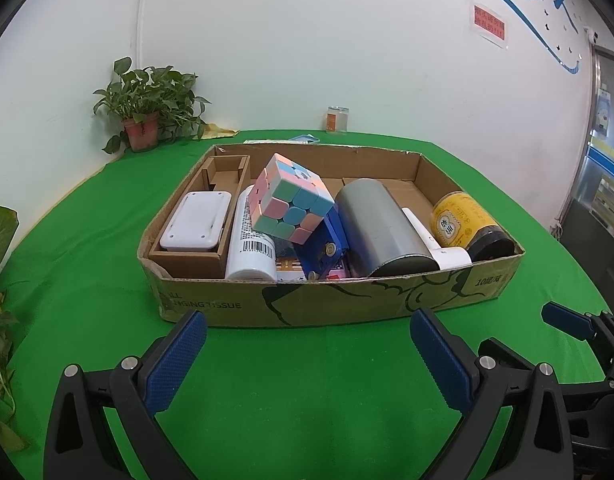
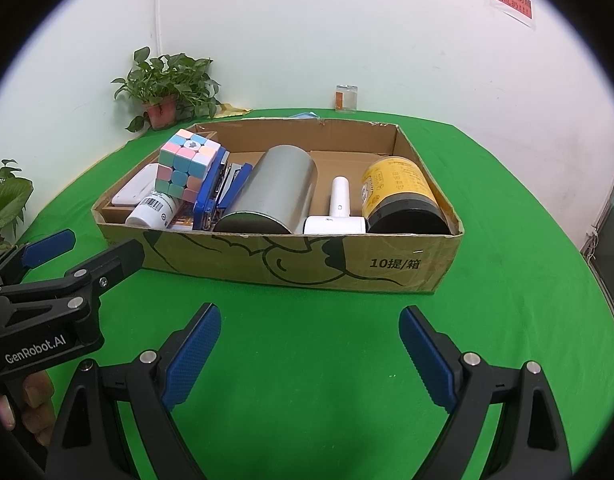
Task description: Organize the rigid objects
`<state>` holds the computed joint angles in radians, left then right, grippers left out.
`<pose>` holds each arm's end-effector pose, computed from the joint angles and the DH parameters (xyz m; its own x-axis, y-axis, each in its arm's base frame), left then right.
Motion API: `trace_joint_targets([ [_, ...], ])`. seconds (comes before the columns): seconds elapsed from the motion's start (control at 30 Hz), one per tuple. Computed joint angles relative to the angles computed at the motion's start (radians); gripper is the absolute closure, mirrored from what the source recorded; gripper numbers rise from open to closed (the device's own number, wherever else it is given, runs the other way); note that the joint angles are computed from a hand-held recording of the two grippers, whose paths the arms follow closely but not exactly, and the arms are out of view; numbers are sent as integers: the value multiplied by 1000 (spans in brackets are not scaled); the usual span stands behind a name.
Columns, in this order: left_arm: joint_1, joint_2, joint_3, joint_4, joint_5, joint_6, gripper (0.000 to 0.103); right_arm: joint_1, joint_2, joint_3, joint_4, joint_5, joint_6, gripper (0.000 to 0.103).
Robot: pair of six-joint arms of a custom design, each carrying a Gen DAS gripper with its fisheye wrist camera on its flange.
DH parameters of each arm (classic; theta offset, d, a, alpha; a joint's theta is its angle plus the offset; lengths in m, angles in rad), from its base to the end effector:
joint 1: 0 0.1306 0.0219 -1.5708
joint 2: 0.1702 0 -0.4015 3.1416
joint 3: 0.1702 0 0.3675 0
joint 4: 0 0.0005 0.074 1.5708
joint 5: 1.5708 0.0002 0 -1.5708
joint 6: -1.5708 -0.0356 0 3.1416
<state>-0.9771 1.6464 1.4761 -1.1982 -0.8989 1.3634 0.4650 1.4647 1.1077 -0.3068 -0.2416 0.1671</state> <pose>0.3029 -0.3999 0.3635 -0.5317 -0.3011 -0.7916 -0.4481 0.8931 -0.0387 0.4231 0.2212 0.3358 -0.4426 -0.4027 -0.8012 -0.6870 0.7265 0.0143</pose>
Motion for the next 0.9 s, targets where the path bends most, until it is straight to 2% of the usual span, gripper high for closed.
trace_joint_targets([
  [0.57, 13, -9, -18, 11, 27, -4, 1, 3, 7, 6, -6, -4, 19, 12],
  [0.77, 8, -20, -38, 53, 23, -32, 1, 3, 8, 6, -7, -8, 16, 12],
  [0.9, 13, -17, -37, 46, 35, -28, 1, -1, 12, 9, -8, -17, 18, 12],
])
